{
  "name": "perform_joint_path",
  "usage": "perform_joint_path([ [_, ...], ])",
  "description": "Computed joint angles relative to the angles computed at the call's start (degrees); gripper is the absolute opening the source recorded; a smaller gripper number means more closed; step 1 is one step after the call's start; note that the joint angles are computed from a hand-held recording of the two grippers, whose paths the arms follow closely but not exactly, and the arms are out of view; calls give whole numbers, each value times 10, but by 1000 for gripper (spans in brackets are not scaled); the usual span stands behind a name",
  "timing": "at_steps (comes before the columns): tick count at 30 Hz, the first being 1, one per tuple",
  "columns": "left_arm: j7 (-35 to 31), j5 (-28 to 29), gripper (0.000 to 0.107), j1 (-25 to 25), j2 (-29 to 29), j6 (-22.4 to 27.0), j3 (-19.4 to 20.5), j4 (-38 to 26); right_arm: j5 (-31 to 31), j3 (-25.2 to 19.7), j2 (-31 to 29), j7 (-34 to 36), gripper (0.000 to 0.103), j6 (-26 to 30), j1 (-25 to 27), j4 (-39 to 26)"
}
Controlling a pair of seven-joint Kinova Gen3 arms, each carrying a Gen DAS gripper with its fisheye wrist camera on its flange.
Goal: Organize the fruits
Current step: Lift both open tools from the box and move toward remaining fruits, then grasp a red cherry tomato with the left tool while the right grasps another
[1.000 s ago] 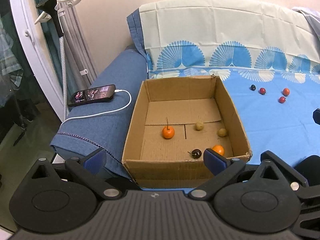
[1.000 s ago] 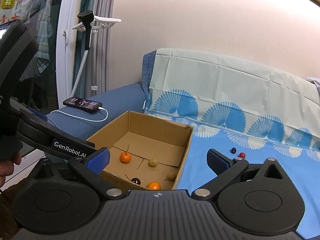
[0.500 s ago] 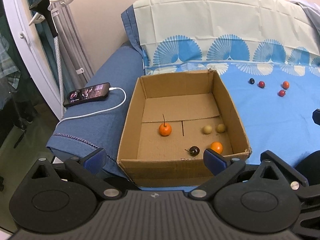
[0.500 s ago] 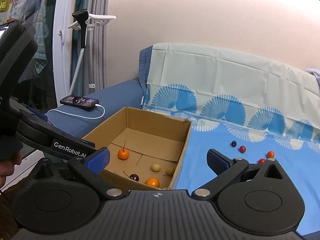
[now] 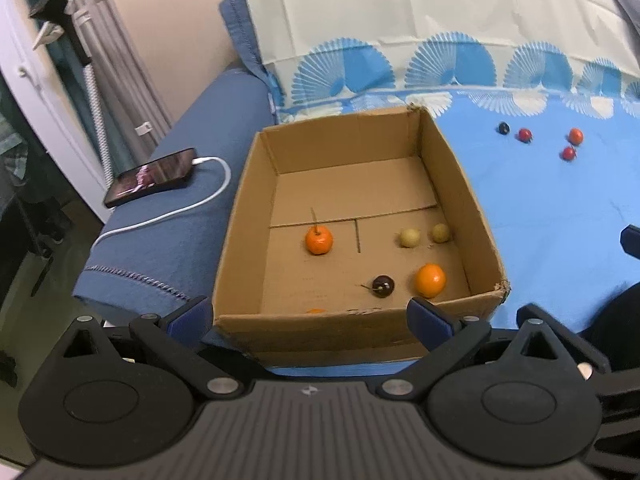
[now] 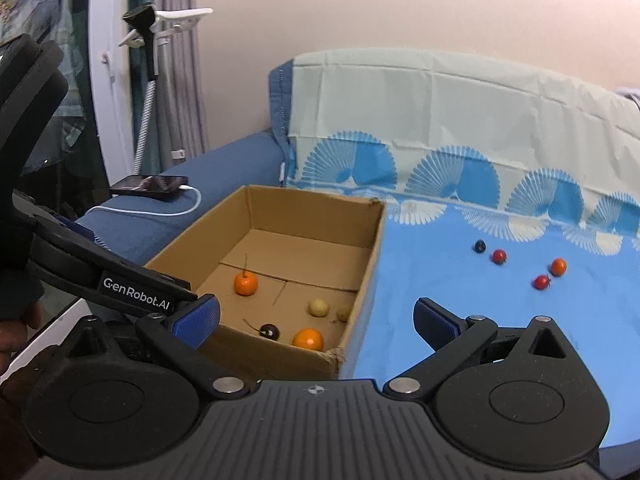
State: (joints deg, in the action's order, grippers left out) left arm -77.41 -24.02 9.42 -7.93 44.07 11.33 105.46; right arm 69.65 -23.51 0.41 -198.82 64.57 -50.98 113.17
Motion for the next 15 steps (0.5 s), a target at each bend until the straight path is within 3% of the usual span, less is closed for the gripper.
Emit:
perform_joint_path([
  [7,38,-33,103,48,76,32,20,-67,7,17,-9,-66,102,21,26,38],
  [15,62,-31,103,140,222,63,6,-232,8,76,-8,-77,102,-9,126,86],
])
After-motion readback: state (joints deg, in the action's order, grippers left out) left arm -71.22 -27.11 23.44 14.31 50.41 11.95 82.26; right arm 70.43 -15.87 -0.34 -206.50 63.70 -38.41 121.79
